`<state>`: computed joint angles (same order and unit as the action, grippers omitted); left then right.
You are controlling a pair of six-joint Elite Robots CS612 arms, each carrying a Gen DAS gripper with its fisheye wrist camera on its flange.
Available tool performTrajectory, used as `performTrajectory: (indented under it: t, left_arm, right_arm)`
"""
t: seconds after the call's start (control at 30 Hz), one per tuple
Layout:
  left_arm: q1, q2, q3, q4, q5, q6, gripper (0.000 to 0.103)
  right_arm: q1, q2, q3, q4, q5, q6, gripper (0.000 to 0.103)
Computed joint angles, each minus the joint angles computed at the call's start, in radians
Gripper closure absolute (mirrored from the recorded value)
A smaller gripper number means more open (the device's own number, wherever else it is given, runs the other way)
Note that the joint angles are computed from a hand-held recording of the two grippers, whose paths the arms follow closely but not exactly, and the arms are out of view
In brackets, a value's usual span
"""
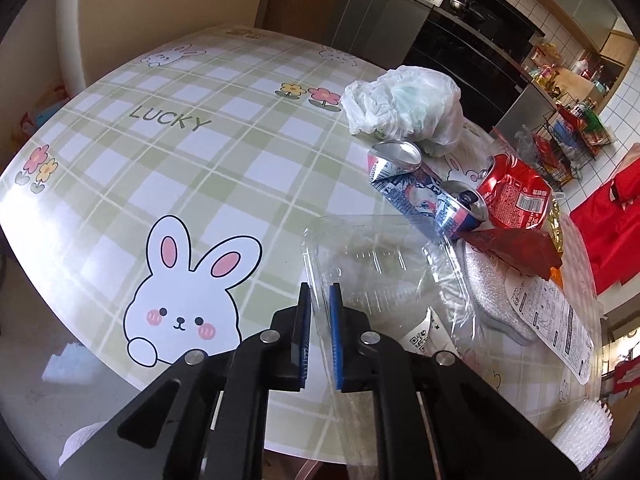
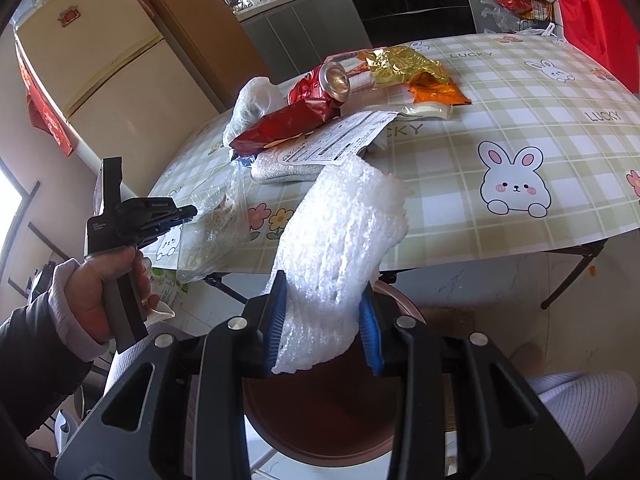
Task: Collect trash
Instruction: 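Lower the net into the pink bin and open the right gripper while the left gripper lifts the tray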
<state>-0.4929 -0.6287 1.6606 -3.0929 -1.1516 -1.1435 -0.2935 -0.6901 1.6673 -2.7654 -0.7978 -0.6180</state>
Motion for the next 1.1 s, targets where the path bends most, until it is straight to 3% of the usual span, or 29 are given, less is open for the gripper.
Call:
performTrajectory:
  t: [0.3,0.67,1.1]
  left_arm:
    - [-0.059,-0.074,0.096,-0.165,0.175,0.102,0.097]
    - [-0.138,-0.147,0.171,-0.35,0.316,0.243,0.098]
    - [-0.209,-0.183,0.23,-0.433,0.384,0.282,0.098]
  right_arm:
    - [0.0,-0.015,0.017,-0.026,0.014,-0.017,0.067]
    - [-0.001,-0.059,0.071,-0.072,0.008,-0.109,0.067]
    - [0.007,-0.098,0.122,-0.025,-0.071,-0.208,0.064]
